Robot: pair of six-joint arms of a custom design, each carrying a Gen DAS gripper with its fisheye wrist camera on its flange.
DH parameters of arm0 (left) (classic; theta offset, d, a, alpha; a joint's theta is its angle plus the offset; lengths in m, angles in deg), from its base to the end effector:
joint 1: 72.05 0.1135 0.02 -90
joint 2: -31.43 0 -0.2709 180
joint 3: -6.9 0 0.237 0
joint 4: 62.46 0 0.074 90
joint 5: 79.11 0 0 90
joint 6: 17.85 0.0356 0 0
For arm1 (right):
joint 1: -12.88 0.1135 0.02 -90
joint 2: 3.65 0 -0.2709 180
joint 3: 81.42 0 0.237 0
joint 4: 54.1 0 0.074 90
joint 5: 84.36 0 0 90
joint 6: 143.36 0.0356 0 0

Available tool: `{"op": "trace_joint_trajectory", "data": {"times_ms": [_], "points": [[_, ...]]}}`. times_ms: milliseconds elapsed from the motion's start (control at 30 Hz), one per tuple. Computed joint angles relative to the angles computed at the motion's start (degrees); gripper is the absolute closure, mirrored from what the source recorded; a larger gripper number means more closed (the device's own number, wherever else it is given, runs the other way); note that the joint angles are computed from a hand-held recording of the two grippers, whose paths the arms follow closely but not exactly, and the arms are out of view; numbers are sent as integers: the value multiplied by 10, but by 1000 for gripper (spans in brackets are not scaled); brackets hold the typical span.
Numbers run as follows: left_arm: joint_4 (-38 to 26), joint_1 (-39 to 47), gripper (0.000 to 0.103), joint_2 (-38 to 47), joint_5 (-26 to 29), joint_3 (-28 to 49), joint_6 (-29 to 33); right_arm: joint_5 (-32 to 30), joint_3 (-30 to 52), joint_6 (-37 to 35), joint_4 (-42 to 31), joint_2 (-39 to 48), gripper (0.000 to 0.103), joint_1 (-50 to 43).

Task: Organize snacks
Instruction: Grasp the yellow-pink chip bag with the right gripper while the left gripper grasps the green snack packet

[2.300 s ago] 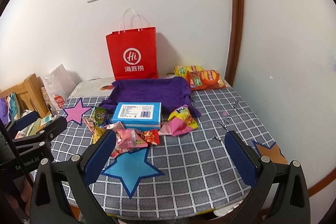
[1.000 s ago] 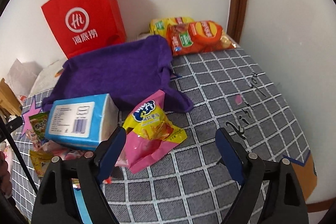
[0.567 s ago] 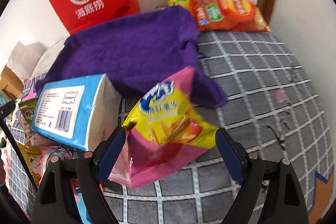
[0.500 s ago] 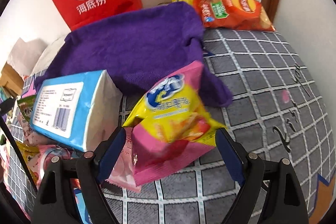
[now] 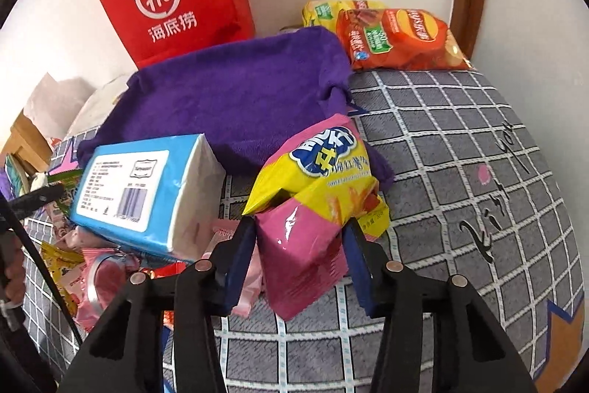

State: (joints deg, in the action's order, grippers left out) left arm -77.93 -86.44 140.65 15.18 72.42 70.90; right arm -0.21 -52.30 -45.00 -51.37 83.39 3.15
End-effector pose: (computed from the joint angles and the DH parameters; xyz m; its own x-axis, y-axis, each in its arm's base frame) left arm 0.3254 -0.0862 0.1115 -0.8378 0.1925 -0.5110 0.2667 0.9608 -0.0754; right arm 0.1922 -0.0293 0.0934 -0.7845 0.2813 -0.5526 0.2273 0.9596 0.1658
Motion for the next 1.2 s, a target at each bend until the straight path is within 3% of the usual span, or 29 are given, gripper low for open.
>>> {"op": "trace_joint_trajectory", "data": {"times_ms": [67,167,200,300,467,533,600,733,867,1000,1200], "points": [[0,-3,18,21,-1,12,-2,-4,-9,0,-6,-21,59,-2],[-2,-6,47,40,-8,23,-1,-10,-18,3,-10,-42,59,0],[-2,-4,52,42,0,24,0,-11,-17,3,-11,-40,59,4],[11,0,57,33,9,11,6,1,-9,8,-5,-17,59,17],[19,7,59,13,7,-8,21,39,9,13,2,10,47,28],[17,12,59,5,14,-11,22,57,13,5,10,12,31,30],[15,13,59,1,20,-11,21,68,17,-10,36,29,23,25],[13,13,59,-8,23,-13,20,5,58,-47,43,108,22,-10],[12,16,59,-18,23,-15,16,14,56,-69,68,129,27,1],[7,18,59,-36,25,-19,14,1,42,-79,57,103,33,-9],[-1,19,59,-83,27,-39,12,3,4,-60,-6,-23,34,-31]]}}
